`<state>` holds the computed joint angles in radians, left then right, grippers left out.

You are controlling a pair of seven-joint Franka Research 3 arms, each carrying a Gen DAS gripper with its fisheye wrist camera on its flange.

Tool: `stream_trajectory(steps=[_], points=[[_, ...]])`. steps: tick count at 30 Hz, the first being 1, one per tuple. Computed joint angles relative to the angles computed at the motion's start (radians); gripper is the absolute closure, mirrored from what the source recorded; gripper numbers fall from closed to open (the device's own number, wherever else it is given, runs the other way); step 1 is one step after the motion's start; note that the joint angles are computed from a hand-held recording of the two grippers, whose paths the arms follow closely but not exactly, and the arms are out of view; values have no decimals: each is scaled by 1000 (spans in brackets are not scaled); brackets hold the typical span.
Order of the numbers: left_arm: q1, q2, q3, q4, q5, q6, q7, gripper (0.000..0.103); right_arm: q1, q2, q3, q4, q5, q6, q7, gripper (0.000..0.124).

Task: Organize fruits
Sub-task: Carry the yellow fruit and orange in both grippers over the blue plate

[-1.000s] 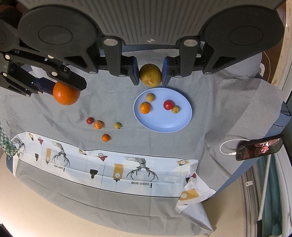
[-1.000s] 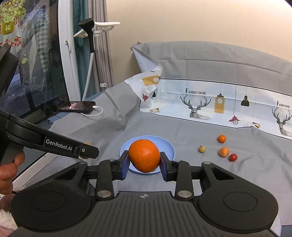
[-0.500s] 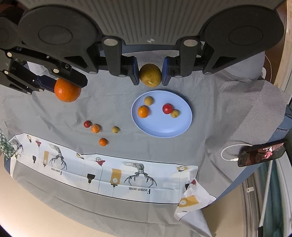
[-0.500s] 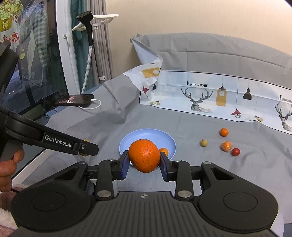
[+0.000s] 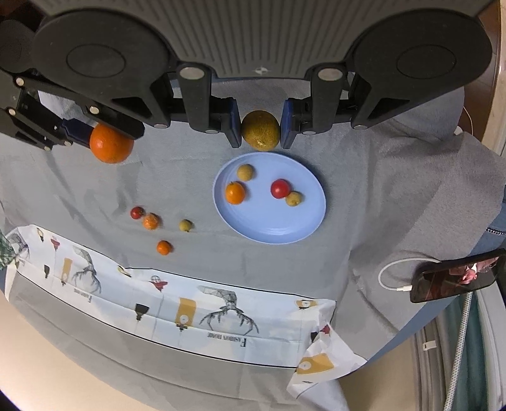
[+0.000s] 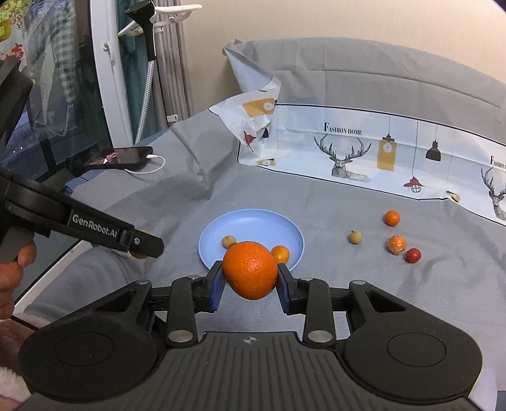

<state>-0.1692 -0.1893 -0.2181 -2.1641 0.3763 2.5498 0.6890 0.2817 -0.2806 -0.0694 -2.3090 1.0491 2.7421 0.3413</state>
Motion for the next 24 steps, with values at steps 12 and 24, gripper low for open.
stream_trajectory(steps=[12, 24], points=[[33, 172, 29, 162, 52, -40, -8, 74, -23, 173, 42, 140, -19, -3, 26, 88], [36, 412, 71, 385, 37, -94, 72, 74, -82, 421, 118, 363, -192, -35, 208, 88]])
